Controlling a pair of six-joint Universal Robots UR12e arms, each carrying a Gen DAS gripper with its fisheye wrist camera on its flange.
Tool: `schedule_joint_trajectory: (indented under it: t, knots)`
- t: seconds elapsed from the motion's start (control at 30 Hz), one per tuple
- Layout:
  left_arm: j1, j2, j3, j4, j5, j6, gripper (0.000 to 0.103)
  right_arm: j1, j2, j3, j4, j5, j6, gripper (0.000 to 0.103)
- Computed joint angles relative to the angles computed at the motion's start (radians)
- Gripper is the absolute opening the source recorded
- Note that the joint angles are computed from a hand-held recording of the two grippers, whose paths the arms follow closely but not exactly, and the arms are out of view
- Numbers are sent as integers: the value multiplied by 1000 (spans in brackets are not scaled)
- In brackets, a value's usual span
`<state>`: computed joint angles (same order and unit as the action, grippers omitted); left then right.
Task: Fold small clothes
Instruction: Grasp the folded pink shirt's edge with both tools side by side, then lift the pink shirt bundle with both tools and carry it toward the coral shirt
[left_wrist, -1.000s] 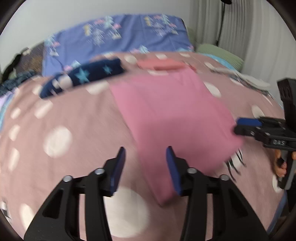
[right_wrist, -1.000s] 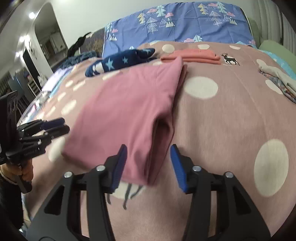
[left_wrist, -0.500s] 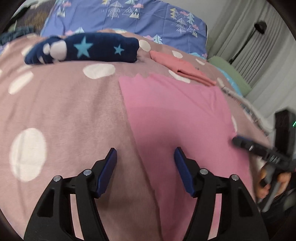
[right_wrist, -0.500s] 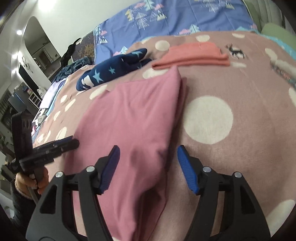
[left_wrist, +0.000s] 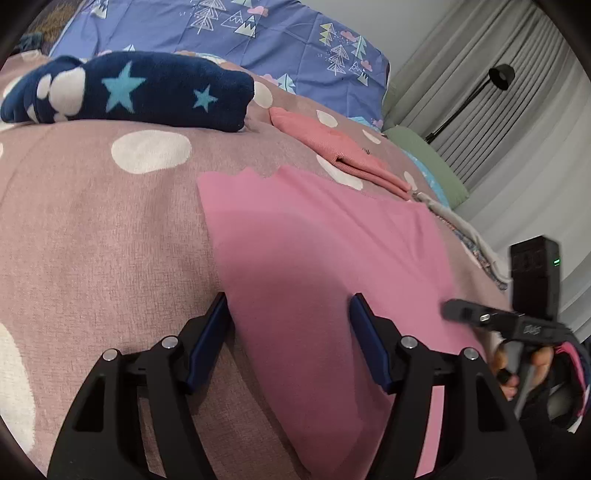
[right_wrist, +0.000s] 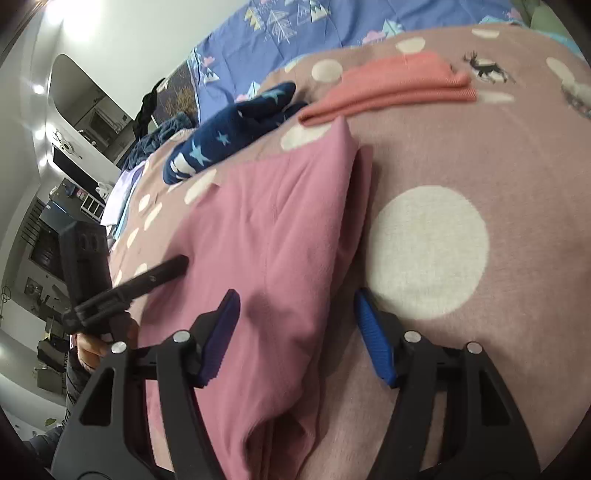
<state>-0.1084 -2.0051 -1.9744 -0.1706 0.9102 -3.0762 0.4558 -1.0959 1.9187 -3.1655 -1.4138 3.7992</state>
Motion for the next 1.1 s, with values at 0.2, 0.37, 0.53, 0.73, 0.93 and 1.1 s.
schedule_joint_trajectory:
  t: [0.2,0.37,0.53,0.73,0.93,1.1]
  knots:
    - [-16,-10,33,-42,12,50,66,-18,35,-50,6,25,-41,67]
    - [-25,-30,65,-49,25,57,59,-20,69,-85,-10,-3,-76,56]
    - [-8,-25,44,-30,-17,25,50,-25,69,-58,-75,5,-50,47]
    - [-7,0,22,-79,-28,102,50,-22,54,-28,-95,36,-62,46]
    - [-25,-5,27,-50,28,102,43,-8,64,-49,-76,-8,-97,31]
    - [-88,19,-10,98,241,151,27,37,56,-59,-57,-152,-149,20]
